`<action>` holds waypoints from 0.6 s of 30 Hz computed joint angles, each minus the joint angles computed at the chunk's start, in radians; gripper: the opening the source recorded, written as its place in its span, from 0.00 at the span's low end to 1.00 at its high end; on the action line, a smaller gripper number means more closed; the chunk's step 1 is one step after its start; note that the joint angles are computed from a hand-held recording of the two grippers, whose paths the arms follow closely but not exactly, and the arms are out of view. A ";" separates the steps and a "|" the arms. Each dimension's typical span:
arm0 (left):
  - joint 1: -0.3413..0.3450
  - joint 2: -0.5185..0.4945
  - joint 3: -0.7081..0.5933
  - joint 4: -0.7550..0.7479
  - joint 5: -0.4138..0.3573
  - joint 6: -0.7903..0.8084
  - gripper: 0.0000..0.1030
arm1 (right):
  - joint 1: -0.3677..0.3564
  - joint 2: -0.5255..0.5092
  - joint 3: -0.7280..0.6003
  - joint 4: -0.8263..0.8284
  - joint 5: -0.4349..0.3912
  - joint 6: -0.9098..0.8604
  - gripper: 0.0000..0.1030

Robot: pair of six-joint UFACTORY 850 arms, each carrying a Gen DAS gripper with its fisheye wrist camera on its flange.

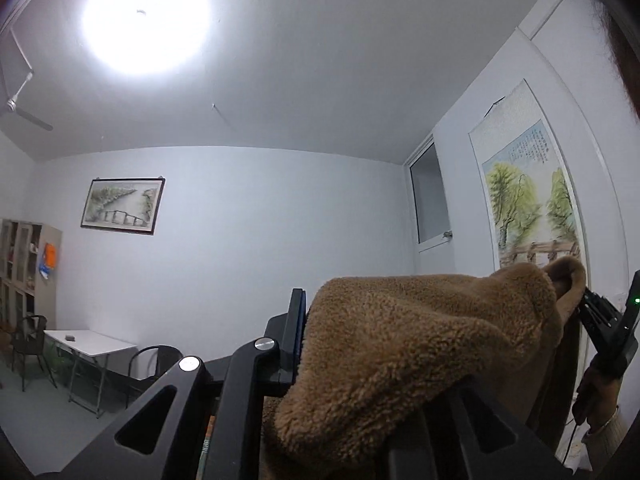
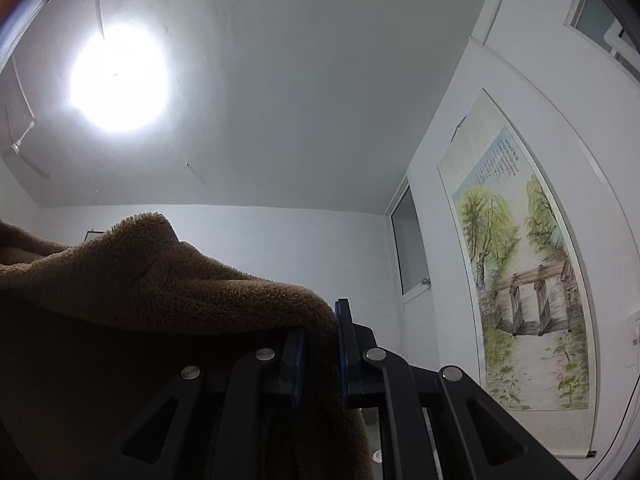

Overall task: Fold clothes
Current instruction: 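Hold the brown fleece up with both grippers and shake it out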

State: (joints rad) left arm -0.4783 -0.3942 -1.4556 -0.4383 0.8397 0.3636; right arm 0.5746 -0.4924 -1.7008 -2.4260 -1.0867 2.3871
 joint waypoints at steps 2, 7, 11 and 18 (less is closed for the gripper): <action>0.009 0.033 0.033 -0.003 -0.022 -0.012 0.15 | 0.004 0.012 0.018 -0.018 -0.007 0.009 0.12; 0.012 0.036 0.042 -0.067 -0.054 0.040 0.16 | 0.016 0.036 0.055 -0.067 -0.019 0.031 0.12; -0.009 0.032 0.018 -0.142 -0.038 0.116 0.25 | 0.027 0.047 0.079 -0.091 -0.062 0.030 0.12; -0.032 0.044 0.023 -0.203 0.061 0.245 0.46 | 0.032 0.043 0.086 -0.093 -0.095 0.045 0.12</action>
